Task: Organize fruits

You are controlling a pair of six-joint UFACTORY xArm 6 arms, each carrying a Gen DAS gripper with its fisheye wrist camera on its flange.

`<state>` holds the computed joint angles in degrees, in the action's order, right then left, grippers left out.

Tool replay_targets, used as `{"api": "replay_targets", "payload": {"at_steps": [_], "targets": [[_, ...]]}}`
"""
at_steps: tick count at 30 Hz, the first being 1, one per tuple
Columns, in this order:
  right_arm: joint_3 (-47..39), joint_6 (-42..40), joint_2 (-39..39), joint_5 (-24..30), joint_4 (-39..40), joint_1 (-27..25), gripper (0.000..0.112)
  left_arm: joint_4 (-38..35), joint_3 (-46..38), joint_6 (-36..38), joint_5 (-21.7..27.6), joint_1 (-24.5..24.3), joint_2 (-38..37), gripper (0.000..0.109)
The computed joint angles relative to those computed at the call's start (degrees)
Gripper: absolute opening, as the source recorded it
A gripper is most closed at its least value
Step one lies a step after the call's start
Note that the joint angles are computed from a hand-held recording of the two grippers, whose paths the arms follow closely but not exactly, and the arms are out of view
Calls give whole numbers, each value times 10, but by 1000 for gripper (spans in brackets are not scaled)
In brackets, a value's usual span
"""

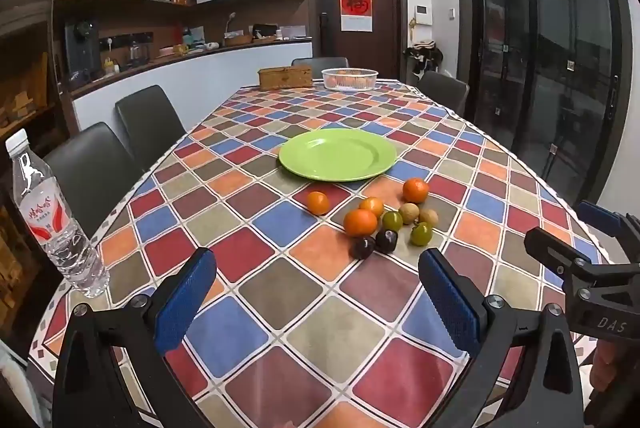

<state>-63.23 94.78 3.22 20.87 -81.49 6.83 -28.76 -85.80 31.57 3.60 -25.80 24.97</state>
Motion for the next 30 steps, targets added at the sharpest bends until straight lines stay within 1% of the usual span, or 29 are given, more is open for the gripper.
{"api": "replay_targets", "payload": {"at_steps": [2, 4, 5, 6, 7, 8, 9, 10, 11, 15, 16, 30], "targets": [[1, 2, -1, 0, -1, 0, 102, -23, 7, 24, -8, -4, -6, 103], [2, 5, -2, 0, -4, 0, 102, -16, 7, 22, -4, -4, -7, 103], [2, 6, -2, 0, -4, 0, 102, -22, 12, 27, -11, -5, -9, 103], [2, 6, -3, 1, -4, 0, 102, -5, 16, 12, -15, -5, -11, 103], [2, 6, -2, 1, -4, 0, 102, 36, 22, -27, -21, -3, -13, 103], [2, 5, -2, 2, -3, 0, 102, 55, 11, -45, -9, 2, -7, 103], [1, 5, -1, 3, -2, 0, 102, 51, 10, -41, -10, 1, -6, 103], [3, 13, -3, 0, -12, 0, 102, 22, 9, -16, -12, 0, -5, 103], [3, 14, -2, 1, -13, 0, 102, 17, 8, -12, -11, 0, -5, 103], [-2, 21, 5, 1, -22, 2, 102, 29, 9, -23, -13, 1, -5, 103], [4, 13, -5, -1, -14, -1, 102, 29, 9, -23, -13, 0, -5, 103], [8, 16, -14, 3, -17, 3, 102, -1, 14, 5, -14, -6, -14, 103]]}}
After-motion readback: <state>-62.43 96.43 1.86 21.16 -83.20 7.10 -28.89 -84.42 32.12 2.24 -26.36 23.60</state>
